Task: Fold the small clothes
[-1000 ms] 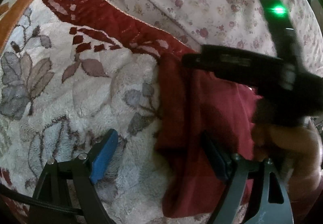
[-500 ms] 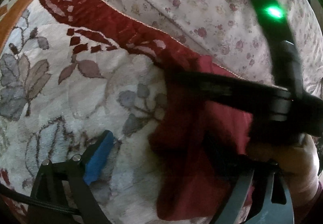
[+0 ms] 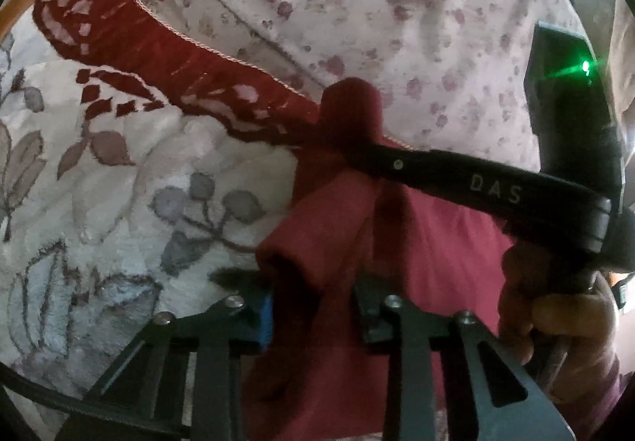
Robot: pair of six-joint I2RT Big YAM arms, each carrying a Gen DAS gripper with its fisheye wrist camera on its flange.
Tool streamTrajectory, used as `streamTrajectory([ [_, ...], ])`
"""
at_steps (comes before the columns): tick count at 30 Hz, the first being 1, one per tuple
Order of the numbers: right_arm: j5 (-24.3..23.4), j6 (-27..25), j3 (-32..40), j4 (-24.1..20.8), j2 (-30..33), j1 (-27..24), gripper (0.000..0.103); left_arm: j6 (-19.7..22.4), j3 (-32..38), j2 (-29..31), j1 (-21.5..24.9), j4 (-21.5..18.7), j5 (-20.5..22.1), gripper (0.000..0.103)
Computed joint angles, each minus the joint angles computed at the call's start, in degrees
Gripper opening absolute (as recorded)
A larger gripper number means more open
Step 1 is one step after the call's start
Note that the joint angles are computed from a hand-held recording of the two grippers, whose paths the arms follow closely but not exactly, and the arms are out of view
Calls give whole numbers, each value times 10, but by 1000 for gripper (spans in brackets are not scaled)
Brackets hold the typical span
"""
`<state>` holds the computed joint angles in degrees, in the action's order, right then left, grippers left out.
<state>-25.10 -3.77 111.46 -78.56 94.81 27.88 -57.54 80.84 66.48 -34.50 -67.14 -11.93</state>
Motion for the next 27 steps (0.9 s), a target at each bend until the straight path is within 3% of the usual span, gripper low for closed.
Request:
streamTrajectory([
  [3, -15, 12, 11, -13, 2, -7, 25, 10, 1, -5, -6, 10, -7, 28],
  [4, -19, 20, 13, -15, 2, -10, 36, 14, 3, -5, -9, 12, -10, 27],
  [5, -19, 35, 20, -21, 3, -13, 58, 18, 5, -4, -9, 15, -11, 27],
  [7, -19, 46, 25, -25, 2, -14, 76, 22, 6, -5, -13, 15, -15, 26],
  [12, -6, 33, 66, -67, 27, 4, 85, 28, 10, -5, -16, 17, -18, 26],
  [19, 63, -7, 143, -131, 94, 50, 86, 38, 13, -4, -21, 17, -18, 26],
  [21, 98, -10, 138, -121, 96, 57, 71, 39, 14, -3, -20, 13, -15, 26],
  [22, 109, -8, 125, -105, 89, 56, 47, 40, 16, -2, -19, 9, -12, 26],
  [23, 107, -8, 115, -96, 85, 53, 40, 41, 19, -1, -17, 1, -10, 26],
  [24, 85, -4, 98, -80, 74, 44, 39, 41, 23, 2, -15, -9, -7, 30],
  [26, 76, -5, 81, -59, 59, 37, 34, 33, 30, 7, -10, -32, -10, 66],
  [27, 76, -10, 76, -53, 53, 34, 34, 23, 31, 7, -9, -41, -21, 72],
])
